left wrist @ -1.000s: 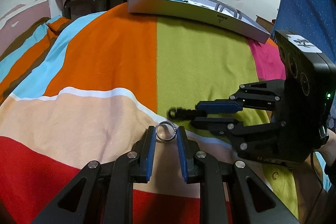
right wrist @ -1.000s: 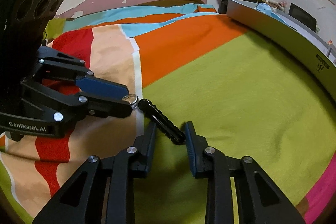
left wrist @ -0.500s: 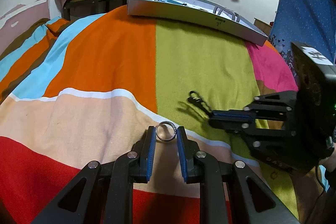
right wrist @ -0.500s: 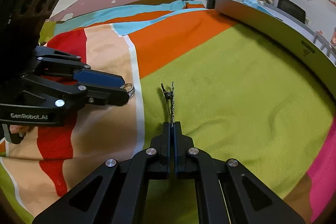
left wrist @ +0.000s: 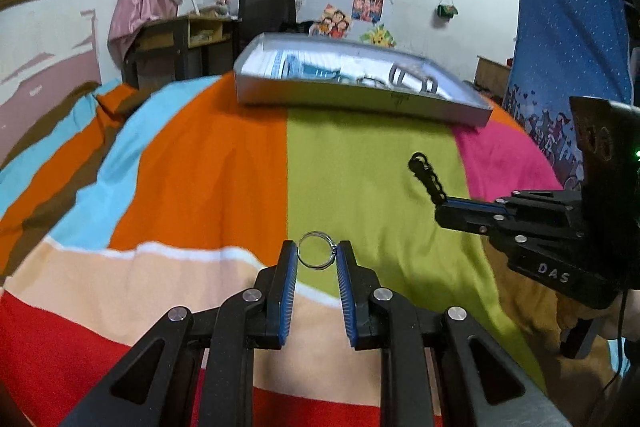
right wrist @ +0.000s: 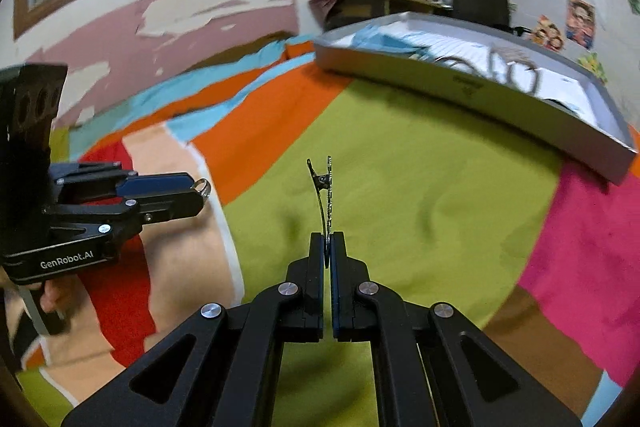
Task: Organize jewelry
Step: 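Carry the silver ring and black clip into the grey tray and release both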
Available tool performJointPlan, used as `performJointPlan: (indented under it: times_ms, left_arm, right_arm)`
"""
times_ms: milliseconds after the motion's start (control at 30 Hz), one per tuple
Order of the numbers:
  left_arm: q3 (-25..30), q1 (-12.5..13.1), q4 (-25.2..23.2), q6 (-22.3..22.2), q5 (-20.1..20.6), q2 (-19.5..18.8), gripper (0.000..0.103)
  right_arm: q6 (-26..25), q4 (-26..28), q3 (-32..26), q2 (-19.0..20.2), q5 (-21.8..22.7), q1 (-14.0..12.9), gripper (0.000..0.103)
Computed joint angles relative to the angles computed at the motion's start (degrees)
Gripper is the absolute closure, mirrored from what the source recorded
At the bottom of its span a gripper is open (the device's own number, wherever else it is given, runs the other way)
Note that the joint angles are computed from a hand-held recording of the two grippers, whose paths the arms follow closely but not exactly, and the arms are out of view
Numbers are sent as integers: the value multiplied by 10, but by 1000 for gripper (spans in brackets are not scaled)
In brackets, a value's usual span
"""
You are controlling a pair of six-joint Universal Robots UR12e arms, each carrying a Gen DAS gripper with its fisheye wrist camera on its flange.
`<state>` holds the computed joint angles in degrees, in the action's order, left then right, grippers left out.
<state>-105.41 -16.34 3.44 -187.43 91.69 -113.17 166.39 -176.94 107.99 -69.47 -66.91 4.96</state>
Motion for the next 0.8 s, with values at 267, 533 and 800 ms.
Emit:
performJointPlan:
  times_ms: [267, 533, 800]
  left_arm:
    - [8, -4, 20, -16, 2, 7, 84]
    - [70, 1, 13, -73, 4, -19, 84]
    - [185, -3, -36, -68, 14, -78, 84]
  right_arm:
    - [26, -57, 9, -21, -9, -3, 100]
    - [71, -115, -7, -21, -29, -6, 100]
    - [122, -144, -50, 5, -86, -21, 100]
